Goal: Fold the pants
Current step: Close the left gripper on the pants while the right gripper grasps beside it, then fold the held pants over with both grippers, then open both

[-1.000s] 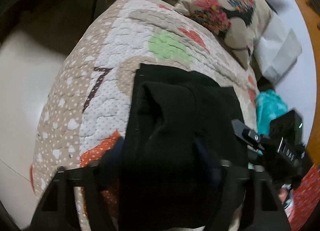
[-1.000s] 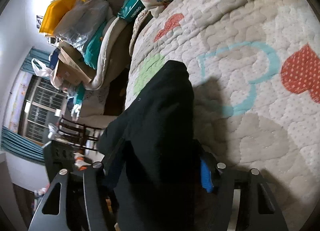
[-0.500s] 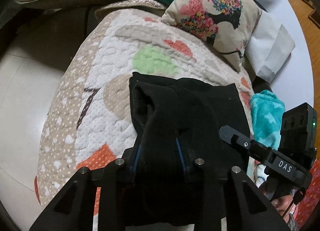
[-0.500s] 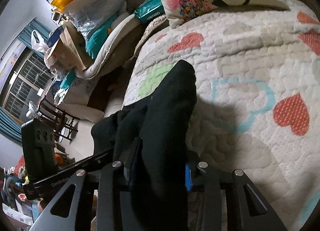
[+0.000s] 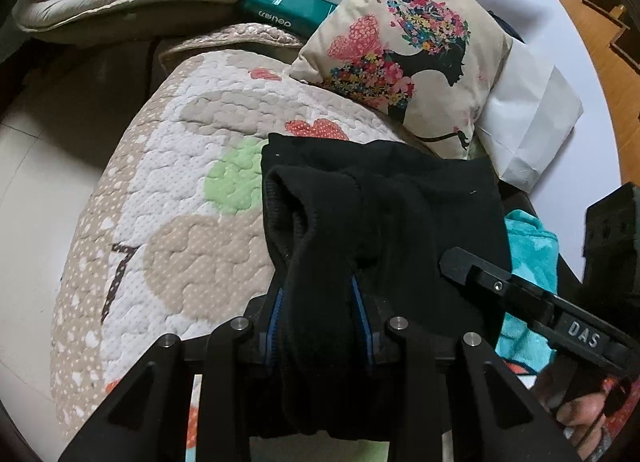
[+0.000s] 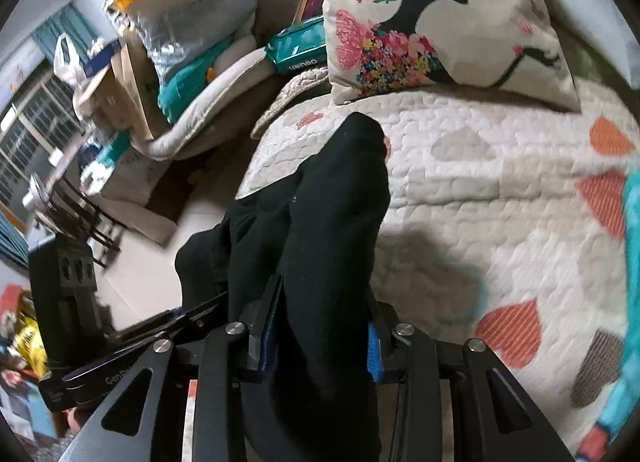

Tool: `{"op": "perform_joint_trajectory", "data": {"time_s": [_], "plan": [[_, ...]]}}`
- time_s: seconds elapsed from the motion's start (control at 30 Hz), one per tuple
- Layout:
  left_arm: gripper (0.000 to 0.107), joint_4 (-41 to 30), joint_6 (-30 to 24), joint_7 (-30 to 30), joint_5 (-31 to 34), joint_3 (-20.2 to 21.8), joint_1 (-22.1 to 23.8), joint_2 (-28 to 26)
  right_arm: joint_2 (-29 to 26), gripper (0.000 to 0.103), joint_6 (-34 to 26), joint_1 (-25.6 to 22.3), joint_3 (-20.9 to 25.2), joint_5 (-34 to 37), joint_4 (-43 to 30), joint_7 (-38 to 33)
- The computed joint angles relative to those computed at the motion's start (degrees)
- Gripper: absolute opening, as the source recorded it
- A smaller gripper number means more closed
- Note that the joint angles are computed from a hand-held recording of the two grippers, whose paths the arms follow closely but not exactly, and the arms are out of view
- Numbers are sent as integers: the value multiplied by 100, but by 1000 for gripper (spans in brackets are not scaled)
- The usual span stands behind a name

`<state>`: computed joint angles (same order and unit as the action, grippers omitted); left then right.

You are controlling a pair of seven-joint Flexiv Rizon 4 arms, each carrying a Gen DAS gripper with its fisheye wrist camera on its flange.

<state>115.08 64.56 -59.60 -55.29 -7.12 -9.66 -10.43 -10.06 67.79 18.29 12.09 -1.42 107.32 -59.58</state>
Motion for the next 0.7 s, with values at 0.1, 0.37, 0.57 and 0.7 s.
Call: {"op": "perform_joint_trajectory", "data": {"time_s": [0.1, 0.37, 0.57, 0.7], "plan": [[30, -175, 130, -149, 251, -26, -41, -191, -35, 38, -150, 27, -90, -268, -54, 29], [30, -614, 153, -437, 661, -197, 64, -653, -271, 38, -16, -66, -245, -516, -88, 218], [30, -870, 39, -752, 1003, -234, 165, -929, -550, 38, 61, -92, -342, -717, -220, 359], [36, -846, -181, -677, 505, -444, 401, -976, -706, 45, 11, -194, -357, -615, -248, 455]]}}
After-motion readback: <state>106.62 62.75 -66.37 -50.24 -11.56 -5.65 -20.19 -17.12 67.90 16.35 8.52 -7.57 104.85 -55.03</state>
